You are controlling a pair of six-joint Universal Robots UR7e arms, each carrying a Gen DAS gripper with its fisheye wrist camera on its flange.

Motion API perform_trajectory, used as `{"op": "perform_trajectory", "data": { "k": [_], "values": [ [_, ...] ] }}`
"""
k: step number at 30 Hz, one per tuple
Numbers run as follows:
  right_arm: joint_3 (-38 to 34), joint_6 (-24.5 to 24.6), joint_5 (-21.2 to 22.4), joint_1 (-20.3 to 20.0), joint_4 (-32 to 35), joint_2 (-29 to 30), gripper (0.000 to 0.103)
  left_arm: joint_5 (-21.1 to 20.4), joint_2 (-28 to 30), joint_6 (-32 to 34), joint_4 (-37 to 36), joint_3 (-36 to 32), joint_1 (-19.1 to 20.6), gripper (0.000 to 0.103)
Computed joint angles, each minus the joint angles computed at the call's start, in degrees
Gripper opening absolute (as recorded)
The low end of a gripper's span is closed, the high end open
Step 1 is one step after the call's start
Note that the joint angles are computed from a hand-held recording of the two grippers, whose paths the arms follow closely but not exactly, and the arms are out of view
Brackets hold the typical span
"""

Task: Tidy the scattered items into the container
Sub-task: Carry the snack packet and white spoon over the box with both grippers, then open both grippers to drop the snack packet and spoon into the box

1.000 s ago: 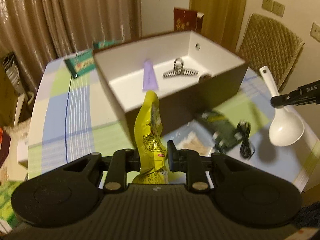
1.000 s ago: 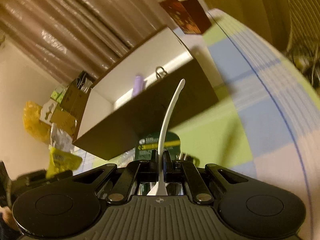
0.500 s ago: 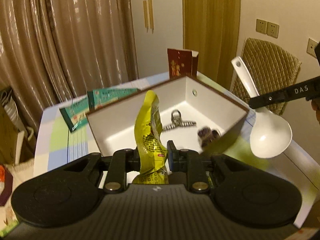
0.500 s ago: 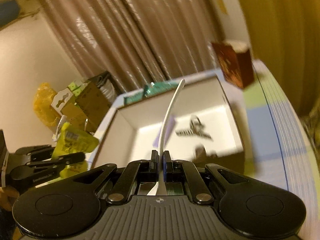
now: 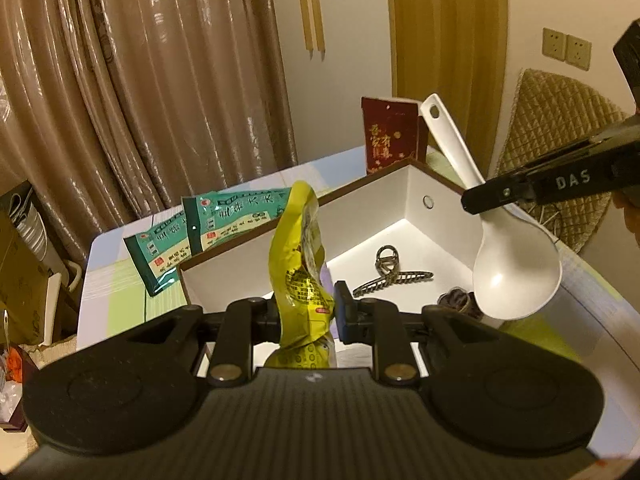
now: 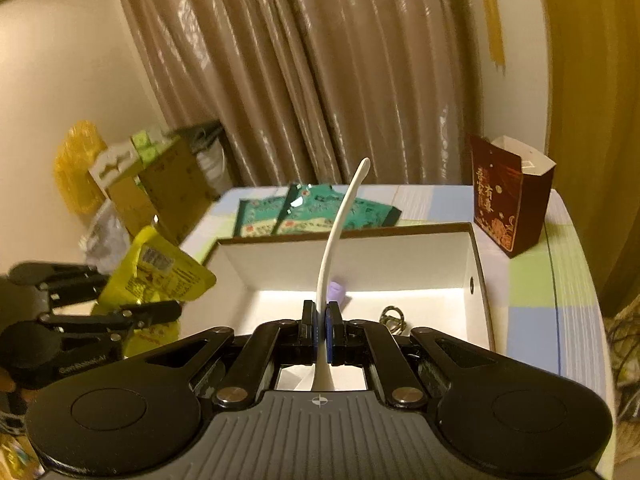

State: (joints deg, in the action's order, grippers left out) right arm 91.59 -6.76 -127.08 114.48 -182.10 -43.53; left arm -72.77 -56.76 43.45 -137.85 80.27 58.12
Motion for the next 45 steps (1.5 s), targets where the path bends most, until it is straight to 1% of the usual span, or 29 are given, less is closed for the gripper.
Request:
{"op": "perform_trajectory", "data": {
  "k": [10, 18, 25, 33, 40, 45],
  "values": [
    [-3.87, -0.88, -0.01, -2.59, 5.47, 2.65, 0.001, 4.0, 4.3, -1.74, 0.07, -1.87, 0.25, 0.018],
    [-5.81, -0.95, 0.3, -4.0, 9.57, 3.78, 0.001, 7.65, 7.54, -4.46, 2.09, -4.36, 0.76, 0.018],
    [-7.36, -1.11, 0.78, -4.93, 13.49, 4.57, 0.0, 11.04, 10.15, -8.88, 6.75, -7.15, 1.16, 0.018],
    [-8.32, -1.07, 0.86, -5.6, 16.87, 5.1, 0.0, 13.94, 12.03, -11.35, 9.82, -8.66, 1.52, 0.018],
    [-9.22, -0.69, 0.55, -6.06, 19.41, 5.55, 0.0, 15.96, 13.67, -13.26, 13.12, -10.48, 1.66, 0.018],
    [-9.74, -0.36, 0.26, -6.38, 21.14, 5.92, 0.0, 16.52, 14.78, -15.87, 17.96, -12.72, 1.92, 0.019]
  ]
}}
